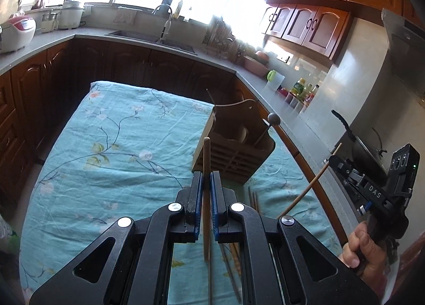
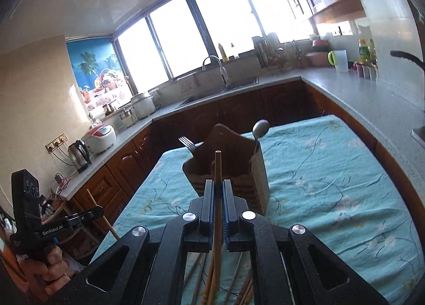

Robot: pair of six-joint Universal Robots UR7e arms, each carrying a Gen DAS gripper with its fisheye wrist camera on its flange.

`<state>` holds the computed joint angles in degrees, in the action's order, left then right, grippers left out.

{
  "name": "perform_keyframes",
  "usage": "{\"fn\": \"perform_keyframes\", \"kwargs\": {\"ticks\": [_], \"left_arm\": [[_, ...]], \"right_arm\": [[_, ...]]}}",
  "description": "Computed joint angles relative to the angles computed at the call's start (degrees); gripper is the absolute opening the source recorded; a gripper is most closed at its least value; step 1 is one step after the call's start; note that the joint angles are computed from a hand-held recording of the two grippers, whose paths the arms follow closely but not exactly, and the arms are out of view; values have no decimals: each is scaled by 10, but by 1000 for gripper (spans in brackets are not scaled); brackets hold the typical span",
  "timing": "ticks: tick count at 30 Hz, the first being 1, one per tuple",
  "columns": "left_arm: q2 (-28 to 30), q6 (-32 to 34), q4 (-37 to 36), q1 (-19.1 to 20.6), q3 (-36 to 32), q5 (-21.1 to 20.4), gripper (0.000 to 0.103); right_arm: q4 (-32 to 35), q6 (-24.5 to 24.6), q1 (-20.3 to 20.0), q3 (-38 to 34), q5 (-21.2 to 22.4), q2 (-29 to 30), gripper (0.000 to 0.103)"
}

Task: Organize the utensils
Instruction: 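Lift the chopsticks with both tools and lower them into the wooden holder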

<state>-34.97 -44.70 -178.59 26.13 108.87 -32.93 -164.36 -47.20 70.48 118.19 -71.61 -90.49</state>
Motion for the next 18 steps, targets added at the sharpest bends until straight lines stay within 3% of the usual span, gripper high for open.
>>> {"fn": "perform_keyframes", "kwargs": {"ticks": [11, 18], "left_arm": [[5, 55, -39, 12, -26, 14, 5], [21, 127, -80, 26, -72, 20, 5]], "right_arm": [[-30, 10, 19, -18, 7, 19, 5], [-59, 27, 32, -44, 8, 43, 5]]}}
